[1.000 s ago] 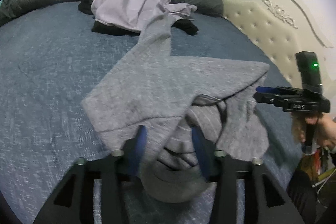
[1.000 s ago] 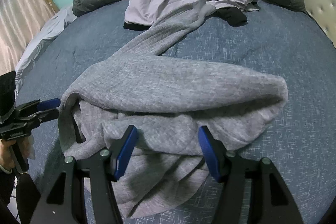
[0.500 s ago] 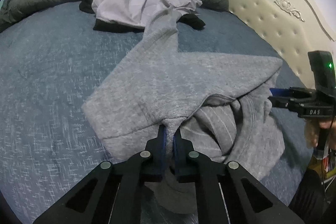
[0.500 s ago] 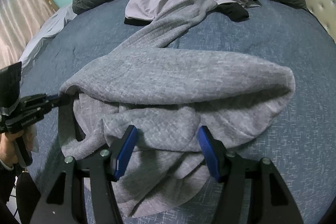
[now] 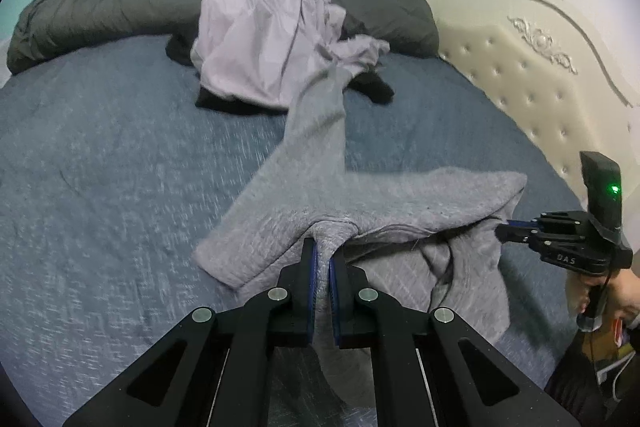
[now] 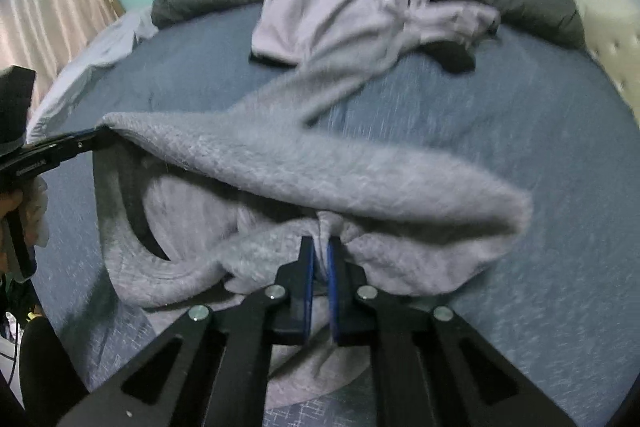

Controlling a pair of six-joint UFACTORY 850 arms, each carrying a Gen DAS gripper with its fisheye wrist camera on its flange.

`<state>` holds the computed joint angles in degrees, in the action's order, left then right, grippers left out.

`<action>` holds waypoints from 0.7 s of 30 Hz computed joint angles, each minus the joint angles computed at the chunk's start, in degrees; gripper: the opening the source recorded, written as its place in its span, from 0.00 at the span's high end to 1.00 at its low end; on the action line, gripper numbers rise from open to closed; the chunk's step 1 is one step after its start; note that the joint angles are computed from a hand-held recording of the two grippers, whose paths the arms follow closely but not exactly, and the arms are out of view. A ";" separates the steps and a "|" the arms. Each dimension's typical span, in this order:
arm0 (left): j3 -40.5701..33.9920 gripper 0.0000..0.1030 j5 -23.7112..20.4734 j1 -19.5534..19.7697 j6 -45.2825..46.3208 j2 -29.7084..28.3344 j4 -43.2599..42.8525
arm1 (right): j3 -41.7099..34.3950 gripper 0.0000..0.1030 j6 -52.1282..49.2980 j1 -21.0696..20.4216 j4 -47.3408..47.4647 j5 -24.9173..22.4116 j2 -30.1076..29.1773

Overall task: Fold clothes
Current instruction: 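Lift the grey sweatshirt with both grippers, spreading it between them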

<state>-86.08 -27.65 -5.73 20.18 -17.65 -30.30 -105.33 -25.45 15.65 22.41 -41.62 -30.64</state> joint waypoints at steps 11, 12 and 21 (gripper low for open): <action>-3.39 0.95 -1.65 2.21 -0.30 5.26 -0.79 | -5.65 0.95 -12.45 -4.59 10.19 -3.60 4.90; -3.21 0.95 -1.97 2.04 -0.52 5.69 -0.04 | -5.89 0.95 -12.33 -4.77 9.17 -4.67 4.81; -1.22 0.95 -4.35 -0.81 -2.87 5.71 4.55 | -0.96 0.85 -7.87 -4.53 1.86 -10.49 3.71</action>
